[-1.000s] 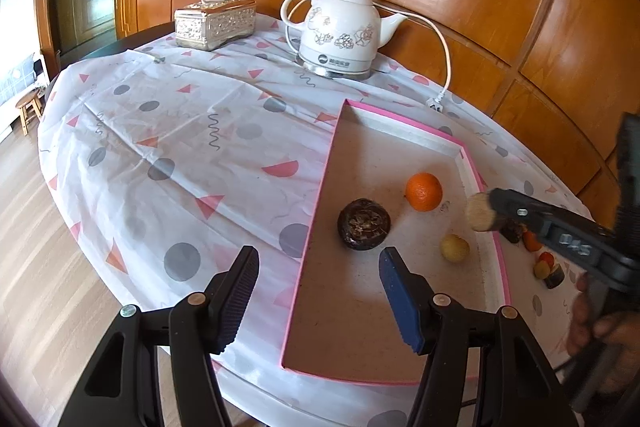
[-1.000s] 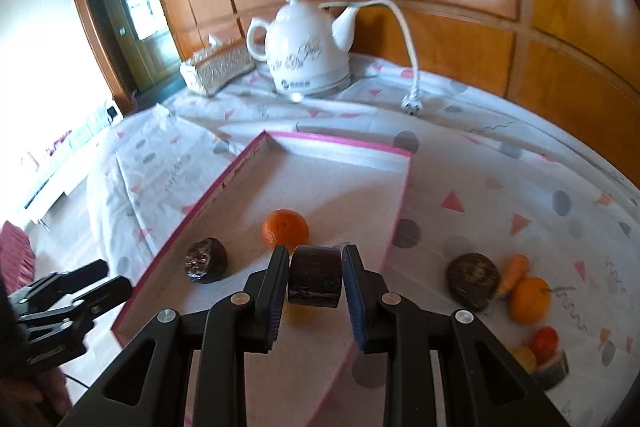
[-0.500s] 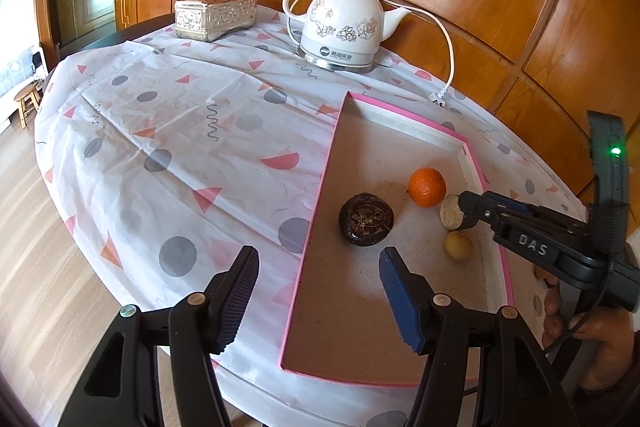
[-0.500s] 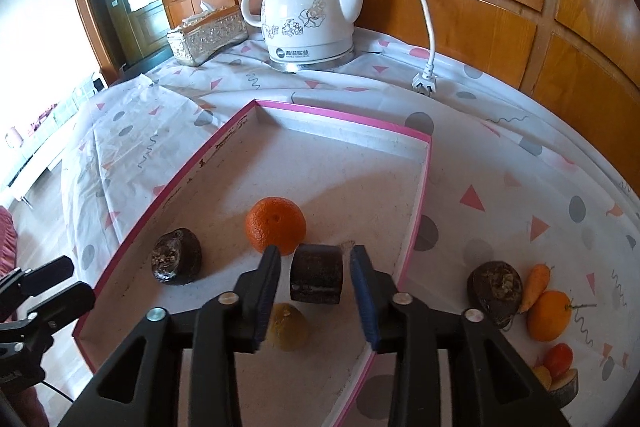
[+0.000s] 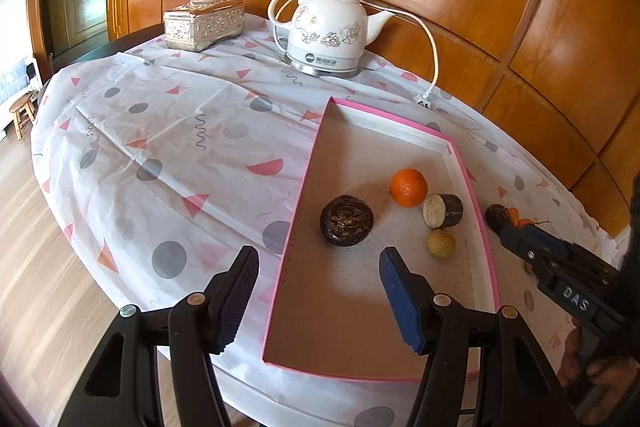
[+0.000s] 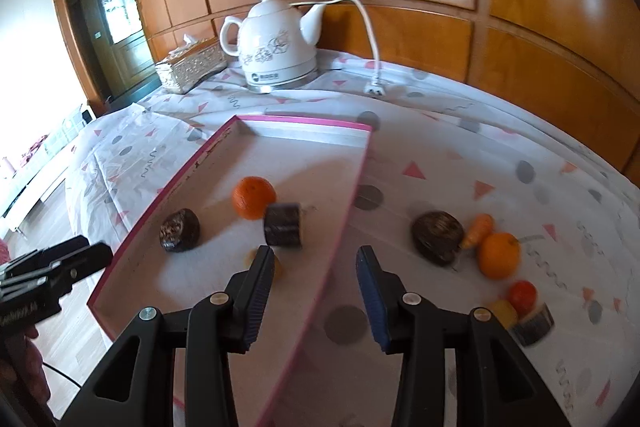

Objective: Organize fruits
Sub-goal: 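Lower the dark roll into the tray and open the right tool, then move the left tool over to the fruits lying beside the tray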

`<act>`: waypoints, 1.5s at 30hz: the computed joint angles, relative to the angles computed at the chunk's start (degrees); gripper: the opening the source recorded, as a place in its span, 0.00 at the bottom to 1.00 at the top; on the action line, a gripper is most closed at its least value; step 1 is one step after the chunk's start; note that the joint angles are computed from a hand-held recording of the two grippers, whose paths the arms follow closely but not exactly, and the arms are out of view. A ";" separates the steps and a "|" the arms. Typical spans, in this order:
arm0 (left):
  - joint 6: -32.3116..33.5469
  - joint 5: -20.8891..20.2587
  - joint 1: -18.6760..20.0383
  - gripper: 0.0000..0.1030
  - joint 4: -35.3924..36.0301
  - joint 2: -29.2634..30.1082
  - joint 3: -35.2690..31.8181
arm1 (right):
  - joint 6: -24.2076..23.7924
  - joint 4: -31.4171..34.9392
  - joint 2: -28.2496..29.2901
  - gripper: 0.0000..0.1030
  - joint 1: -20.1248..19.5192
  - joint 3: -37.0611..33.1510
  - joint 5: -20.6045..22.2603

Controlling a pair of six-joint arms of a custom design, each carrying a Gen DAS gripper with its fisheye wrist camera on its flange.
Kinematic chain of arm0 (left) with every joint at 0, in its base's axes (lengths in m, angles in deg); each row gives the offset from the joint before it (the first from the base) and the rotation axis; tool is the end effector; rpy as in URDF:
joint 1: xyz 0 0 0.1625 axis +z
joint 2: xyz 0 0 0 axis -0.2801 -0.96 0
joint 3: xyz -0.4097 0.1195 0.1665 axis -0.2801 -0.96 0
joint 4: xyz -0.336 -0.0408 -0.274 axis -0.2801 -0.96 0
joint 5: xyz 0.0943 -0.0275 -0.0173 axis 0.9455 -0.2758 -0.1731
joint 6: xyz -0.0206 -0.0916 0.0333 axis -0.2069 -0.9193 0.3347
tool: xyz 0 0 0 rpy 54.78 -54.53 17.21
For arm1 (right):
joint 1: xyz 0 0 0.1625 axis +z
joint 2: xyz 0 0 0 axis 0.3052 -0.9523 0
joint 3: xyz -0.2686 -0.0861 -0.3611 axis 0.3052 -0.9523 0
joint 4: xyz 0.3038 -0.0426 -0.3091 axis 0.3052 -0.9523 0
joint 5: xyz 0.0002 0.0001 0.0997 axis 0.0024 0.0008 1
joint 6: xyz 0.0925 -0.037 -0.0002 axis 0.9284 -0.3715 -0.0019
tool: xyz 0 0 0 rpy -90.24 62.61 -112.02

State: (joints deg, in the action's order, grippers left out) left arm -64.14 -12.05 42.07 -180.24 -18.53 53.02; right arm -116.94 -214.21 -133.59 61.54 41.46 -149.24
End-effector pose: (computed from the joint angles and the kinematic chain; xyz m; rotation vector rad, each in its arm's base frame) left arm -0.3754 -0.4235 -0.0350 -0.1179 2.2731 -1.0720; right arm 0.0186 -0.5377 0.3312 0.9052 -2.4450 0.6169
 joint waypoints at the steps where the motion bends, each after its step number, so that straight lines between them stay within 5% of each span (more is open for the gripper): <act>1: 0.11 0.00 -0.06 0.62 0.04 0.06 -0.09 | -0.11 -0.42 -0.56 0.42 -0.38 0.37 0.13; 20: 6.03 -0.18 -1.01 0.62 -2.40 2.24 -2.43 | 1.15 -9.43 -5.56 0.42 -8.17 3.08 -1.76; 45: 37.52 -8.38 0.58 0.61 -15.02 12.90 -16.49 | 8.37 -18.27 -7.27 0.42 -18.23 -1.06 -4.81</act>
